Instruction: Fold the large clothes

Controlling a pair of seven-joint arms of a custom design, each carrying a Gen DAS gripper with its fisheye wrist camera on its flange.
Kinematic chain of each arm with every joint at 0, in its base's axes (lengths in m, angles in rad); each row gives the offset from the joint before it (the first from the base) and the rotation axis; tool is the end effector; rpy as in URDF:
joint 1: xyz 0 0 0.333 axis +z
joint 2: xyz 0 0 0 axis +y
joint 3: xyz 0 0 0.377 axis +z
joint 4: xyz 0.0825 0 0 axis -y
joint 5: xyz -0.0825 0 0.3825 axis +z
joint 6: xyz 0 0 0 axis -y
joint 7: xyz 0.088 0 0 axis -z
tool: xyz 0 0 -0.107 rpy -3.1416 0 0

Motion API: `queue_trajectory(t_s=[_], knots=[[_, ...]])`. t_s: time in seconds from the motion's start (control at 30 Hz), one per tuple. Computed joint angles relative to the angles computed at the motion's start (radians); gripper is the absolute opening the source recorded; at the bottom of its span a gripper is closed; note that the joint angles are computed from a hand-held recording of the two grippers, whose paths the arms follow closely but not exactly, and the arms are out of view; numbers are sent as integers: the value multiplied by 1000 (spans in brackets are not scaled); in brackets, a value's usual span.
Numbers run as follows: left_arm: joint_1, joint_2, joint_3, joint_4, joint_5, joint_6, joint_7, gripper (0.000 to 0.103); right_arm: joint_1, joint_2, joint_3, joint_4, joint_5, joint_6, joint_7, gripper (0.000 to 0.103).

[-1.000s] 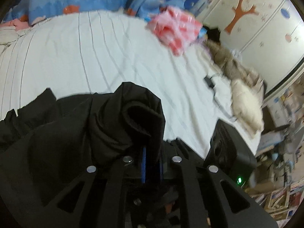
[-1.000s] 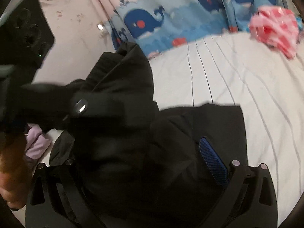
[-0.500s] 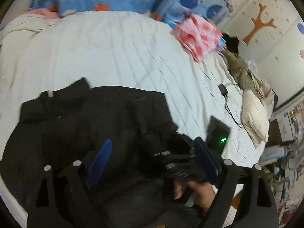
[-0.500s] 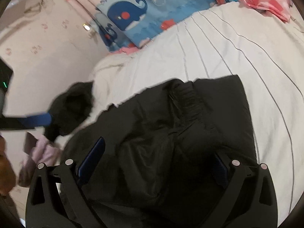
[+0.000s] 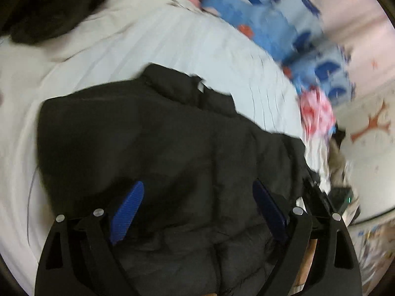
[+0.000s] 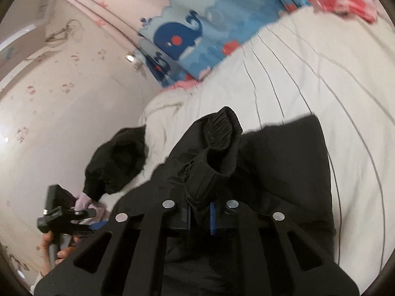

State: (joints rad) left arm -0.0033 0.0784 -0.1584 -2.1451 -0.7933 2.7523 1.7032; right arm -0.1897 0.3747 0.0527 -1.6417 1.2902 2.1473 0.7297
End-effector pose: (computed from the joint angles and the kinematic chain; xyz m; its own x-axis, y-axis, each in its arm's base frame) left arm 0.5855 -0.0639 0.4782 0.2078 -0.8199 0.5335 -0.8275 -0.4382 -0.3511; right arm 0.7078 -0.0629 0.4969 0.2547 -0.6022 -0.7566 -0.8264 0.2708 -0.4938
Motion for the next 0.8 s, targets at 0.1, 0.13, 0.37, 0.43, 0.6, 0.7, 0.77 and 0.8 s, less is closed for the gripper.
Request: queue_trajectory(t_s=[0.1, 0.13, 0.37, 0.43, 0.6, 0.7, 0.77, 0.8], knots=[[14, -24, 5, -30, -94, 26, 62, 86, -5, -29, 2, -18, 38, 18, -39, 6], [16, -30, 7, -35, -126, 28, 88, 86, -5, -42, -2, -29, 54, 30, -51, 6], [8, 28, 11, -24, -233, 50, 167, 91, 45, -81, -70, -126, -105, 193, 85, 5], [20, 43, -7, -24, -304, 55, 192, 91, 28, -60, -69, -136, -114, 190, 157, 5], [24, 7, -22, -31, -628, 95, 493, 93, 11, -123, -50, -159, -44, 271, 54, 5], [2, 45, 2, -20, -490, 143, 368, 93, 43, -94, -69, -144, -198, 264, 135, 5], [6, 106, 29, 8, -263, 75, 177, 93, 48, -51, -77, -144, -305, 220, 240, 5], [8, 135, 40, 26, -163, 32, 97, 93, 43, -49, -71, -150, -319, 213, 260, 5]])
